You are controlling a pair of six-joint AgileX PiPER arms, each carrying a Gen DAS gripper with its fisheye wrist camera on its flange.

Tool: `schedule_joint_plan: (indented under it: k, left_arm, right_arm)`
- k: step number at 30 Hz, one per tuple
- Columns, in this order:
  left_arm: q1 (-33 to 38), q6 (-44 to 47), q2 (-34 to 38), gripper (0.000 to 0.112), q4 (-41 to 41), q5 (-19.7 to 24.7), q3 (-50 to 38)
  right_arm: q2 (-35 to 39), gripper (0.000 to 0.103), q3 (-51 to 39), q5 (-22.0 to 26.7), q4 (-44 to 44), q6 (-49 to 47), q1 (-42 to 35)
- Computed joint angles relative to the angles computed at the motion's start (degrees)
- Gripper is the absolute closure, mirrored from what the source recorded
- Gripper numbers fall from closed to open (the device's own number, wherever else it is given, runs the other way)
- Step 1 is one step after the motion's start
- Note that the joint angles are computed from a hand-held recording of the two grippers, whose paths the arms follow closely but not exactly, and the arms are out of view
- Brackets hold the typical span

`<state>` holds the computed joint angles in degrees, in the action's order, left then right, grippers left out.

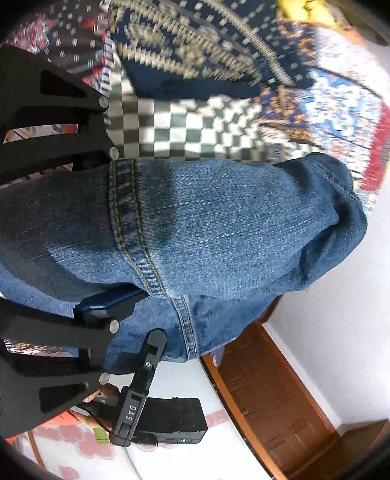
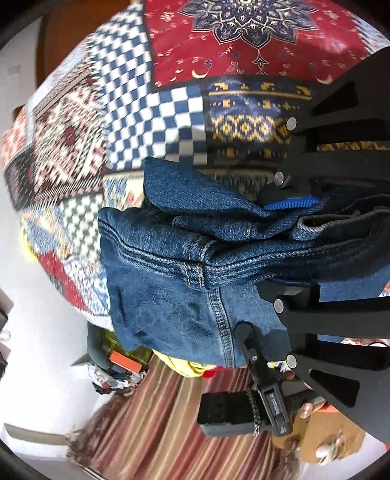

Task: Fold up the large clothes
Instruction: 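Grasp the folded jacket bundle with the left gripper while the right gripper grasps it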

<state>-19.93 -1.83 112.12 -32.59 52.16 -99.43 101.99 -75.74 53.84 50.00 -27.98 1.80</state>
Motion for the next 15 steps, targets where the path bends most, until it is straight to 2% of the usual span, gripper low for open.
schedule_joint_plan:
  k: [5,10,15]
  left_arm:
    - [5.63,4.76,-10.12,0.055,-1.44,1.40,4.67]
    - [14.07,8.92,-14.51,0.055,-3.66,6.01,1.55]
    - [21.89,12.63,-14.22,0.055,-5.08,9.68,-2.49]
  right_arm:
    - [-4.42,0.072,-3.42,-1.57,-2.63,5.29,5.62]
    - [-3.65,0.072,-13.13,-3.63,-8.28,13.41,13.98]
    - [1.42,0.072,-23.80,-5.93,-13.98,20.33,21.58]
